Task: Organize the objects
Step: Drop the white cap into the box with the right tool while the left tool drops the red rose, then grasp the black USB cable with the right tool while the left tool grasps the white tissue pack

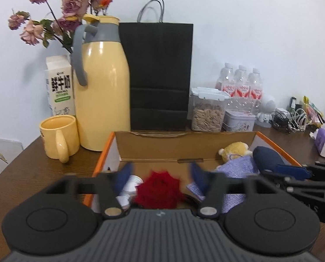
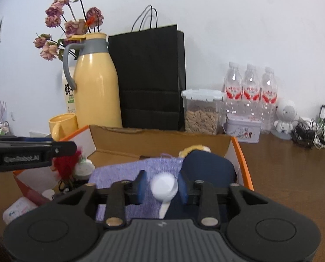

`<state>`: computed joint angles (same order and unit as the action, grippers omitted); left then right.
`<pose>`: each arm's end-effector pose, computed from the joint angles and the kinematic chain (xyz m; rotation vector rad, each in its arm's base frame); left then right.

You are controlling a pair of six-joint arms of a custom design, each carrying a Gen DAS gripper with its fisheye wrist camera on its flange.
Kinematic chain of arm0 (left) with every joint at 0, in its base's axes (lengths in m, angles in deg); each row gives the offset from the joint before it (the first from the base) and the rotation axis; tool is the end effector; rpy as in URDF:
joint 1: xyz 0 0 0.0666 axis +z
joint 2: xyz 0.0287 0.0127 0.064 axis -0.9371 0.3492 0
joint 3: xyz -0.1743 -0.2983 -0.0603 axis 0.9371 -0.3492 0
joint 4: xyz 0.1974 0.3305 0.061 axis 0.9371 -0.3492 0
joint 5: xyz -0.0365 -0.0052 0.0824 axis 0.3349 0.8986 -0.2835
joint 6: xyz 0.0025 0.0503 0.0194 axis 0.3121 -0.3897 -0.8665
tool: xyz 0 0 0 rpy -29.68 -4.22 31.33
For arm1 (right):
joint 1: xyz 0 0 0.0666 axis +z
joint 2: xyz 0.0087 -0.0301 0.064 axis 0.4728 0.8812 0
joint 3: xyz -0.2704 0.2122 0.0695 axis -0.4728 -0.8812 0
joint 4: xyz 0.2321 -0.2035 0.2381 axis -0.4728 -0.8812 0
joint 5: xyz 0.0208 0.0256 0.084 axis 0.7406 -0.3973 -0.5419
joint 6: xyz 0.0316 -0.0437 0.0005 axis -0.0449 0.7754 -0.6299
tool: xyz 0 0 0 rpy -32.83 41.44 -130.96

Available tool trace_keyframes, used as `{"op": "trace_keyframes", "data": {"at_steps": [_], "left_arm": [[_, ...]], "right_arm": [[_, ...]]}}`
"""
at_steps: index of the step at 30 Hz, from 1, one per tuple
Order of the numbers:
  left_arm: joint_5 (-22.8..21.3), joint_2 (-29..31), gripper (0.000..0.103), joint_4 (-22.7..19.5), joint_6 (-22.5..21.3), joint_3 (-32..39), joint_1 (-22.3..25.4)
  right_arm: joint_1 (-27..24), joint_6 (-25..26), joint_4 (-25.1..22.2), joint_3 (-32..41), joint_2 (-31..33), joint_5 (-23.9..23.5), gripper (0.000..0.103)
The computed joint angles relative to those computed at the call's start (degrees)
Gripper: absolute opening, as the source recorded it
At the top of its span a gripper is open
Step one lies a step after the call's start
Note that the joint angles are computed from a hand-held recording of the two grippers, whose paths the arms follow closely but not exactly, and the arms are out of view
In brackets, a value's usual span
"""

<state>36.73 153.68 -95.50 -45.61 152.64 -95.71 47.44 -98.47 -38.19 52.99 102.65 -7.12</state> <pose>0.6970 -0.3506 0.3468 0.6193 1.8947 -0.4630 0.6005 0.1877 0.3178 0.3818 1.9737 -0.1848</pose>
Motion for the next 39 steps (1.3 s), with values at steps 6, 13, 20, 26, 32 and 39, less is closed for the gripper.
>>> {"op": "trace_keyframes", "data": {"at_steps": [6,13,20,26,32,39], "left_arm": [[-2.6,-2.3,0.103,3.9,2.7,-3.7,0.2],[-3.2,-3.0,0.103,4.0,3.1,-4.3,0.2],[-2.6,-7.0,0.103,5.8,2.6,-9.8,0.5],[-1.9,-10.6,0.103,5.9,1.2,-14.7,1.0],[-1.4,-13.8,0.103,5.0,0.3,-18.7,1.9],[-1.7,-17.0,0.103,4.0,-1.4,-23.4,2.6]], "right_arm": [[0.7,0.5,2.6,-2.0,-1.2,3.1,0.103],[0.8,-0.1,1.7,-1.8,-1.3,3.4,0.103],[1.8,0.4,2.4,-3.7,-3.4,4.4,0.103],[3.1,0.7,1.7,-5.8,-6.1,5.4,0.103],[4.7,-0.1,-0.5,-8.4,-8.7,5.9,0.103],[6.0,-2.8,-4.6,-11.5,-11.1,5.1,0.103]]}}
